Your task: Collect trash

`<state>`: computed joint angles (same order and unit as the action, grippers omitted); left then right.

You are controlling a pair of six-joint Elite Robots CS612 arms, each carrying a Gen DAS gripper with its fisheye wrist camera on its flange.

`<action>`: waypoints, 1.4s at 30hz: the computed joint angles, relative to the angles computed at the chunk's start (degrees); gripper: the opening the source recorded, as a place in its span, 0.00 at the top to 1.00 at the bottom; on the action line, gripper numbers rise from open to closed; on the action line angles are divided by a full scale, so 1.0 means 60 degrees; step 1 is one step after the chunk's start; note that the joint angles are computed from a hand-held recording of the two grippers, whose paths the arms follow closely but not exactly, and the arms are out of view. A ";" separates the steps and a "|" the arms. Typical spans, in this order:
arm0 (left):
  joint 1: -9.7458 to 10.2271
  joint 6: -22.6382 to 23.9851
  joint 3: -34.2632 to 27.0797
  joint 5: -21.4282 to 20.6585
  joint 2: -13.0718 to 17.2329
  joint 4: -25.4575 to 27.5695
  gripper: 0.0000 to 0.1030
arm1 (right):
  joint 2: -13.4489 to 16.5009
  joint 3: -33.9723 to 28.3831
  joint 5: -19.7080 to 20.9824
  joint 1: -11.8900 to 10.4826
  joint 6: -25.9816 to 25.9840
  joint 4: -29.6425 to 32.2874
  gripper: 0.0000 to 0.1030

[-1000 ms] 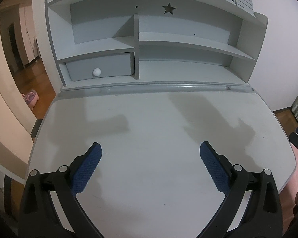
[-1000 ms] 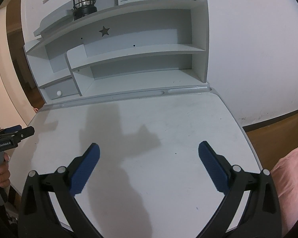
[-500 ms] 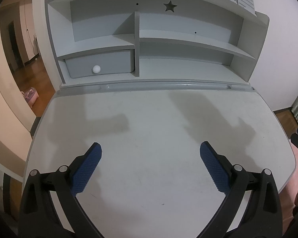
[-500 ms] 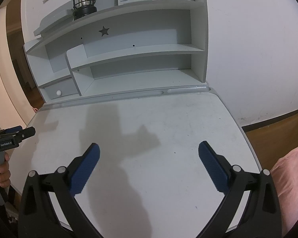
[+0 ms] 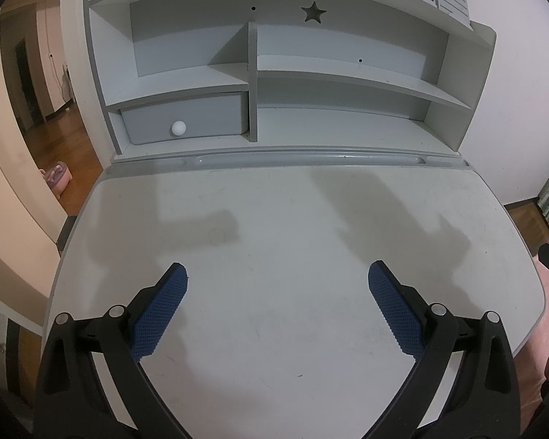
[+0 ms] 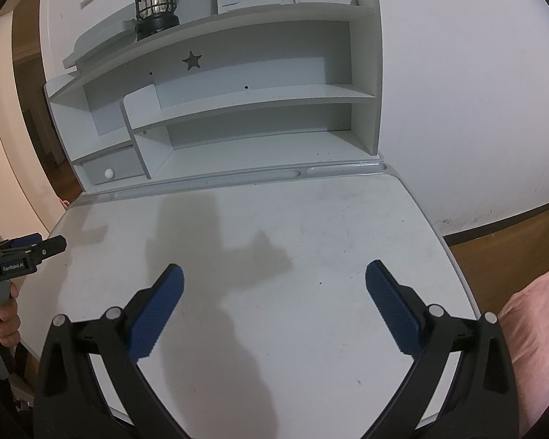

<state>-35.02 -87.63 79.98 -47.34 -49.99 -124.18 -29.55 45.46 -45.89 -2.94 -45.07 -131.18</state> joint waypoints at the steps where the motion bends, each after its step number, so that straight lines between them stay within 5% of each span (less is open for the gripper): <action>1: 0.0002 0.0025 0.0007 0.0006 -0.0001 -0.0037 0.07 | 0.0004 -0.0012 0.0009 -0.0004 -0.0010 0.0013 0.07; 42: -0.0044 -0.0231 0.0008 0.0083 -0.0024 0.0310 0.07 | 0.0008 -0.0068 0.0030 -0.0024 -0.0123 0.0132 0.07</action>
